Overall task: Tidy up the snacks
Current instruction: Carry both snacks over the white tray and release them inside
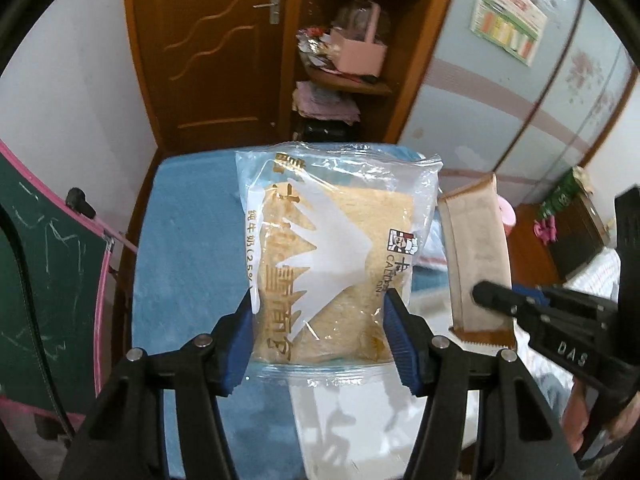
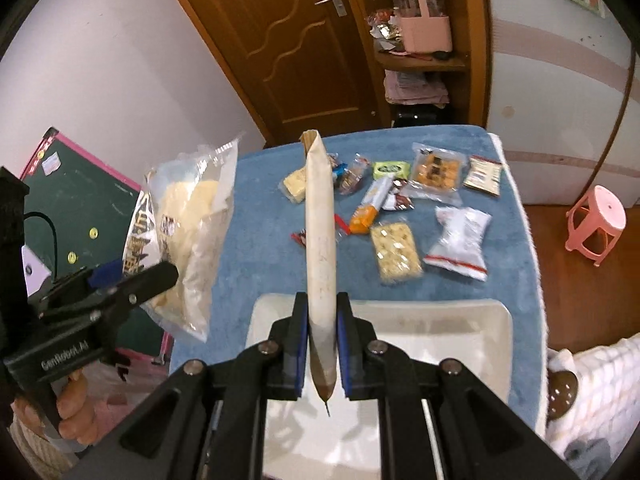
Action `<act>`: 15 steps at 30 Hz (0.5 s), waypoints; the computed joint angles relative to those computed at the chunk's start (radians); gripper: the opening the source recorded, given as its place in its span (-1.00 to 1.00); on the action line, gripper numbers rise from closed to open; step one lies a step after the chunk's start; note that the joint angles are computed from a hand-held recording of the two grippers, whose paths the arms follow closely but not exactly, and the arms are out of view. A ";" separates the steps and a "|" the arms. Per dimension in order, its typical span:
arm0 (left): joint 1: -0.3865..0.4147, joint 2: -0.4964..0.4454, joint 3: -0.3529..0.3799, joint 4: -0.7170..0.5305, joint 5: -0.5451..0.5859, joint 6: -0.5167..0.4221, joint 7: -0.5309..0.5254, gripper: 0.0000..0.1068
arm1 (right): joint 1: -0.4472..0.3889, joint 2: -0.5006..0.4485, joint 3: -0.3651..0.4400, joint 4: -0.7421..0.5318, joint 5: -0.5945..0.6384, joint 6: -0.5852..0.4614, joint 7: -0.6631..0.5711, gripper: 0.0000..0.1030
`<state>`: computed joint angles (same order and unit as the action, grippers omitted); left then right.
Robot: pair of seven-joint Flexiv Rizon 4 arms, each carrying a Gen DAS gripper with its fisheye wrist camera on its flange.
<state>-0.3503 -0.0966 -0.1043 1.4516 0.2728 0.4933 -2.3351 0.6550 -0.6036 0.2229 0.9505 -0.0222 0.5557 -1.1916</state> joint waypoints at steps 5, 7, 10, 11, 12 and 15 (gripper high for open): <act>-0.063 -0.008 -0.041 -0.006 0.030 -0.061 -0.040 0.07 | -0.028 0.128 0.007 0.211 -0.012 0.046 -0.001 -0.75; -0.082 -0.015 -0.048 0.001 0.029 -0.072 -0.051 0.07 | -0.039 0.160 0.017 0.267 -0.008 0.050 0.008 -0.75; -0.107 -0.035 -0.054 -0.004 0.025 -0.099 -0.075 0.06 | -0.047 0.192 0.024 0.334 -0.016 0.053 0.022 -0.75; -0.113 -0.040 -0.055 -0.002 0.018 -0.105 -0.077 0.06 | -0.048 0.200 0.026 0.353 -0.020 0.052 0.028 -0.75; -0.118 -0.044 -0.055 0.002 0.010 -0.110 -0.075 0.06 | -0.047 0.206 0.025 0.370 -0.030 0.054 0.035 -0.75; -0.133 -0.056 -0.054 0.005 -0.003 -0.131 -0.075 0.08 | -0.040 0.221 0.023 0.405 -0.066 0.059 0.054 -0.75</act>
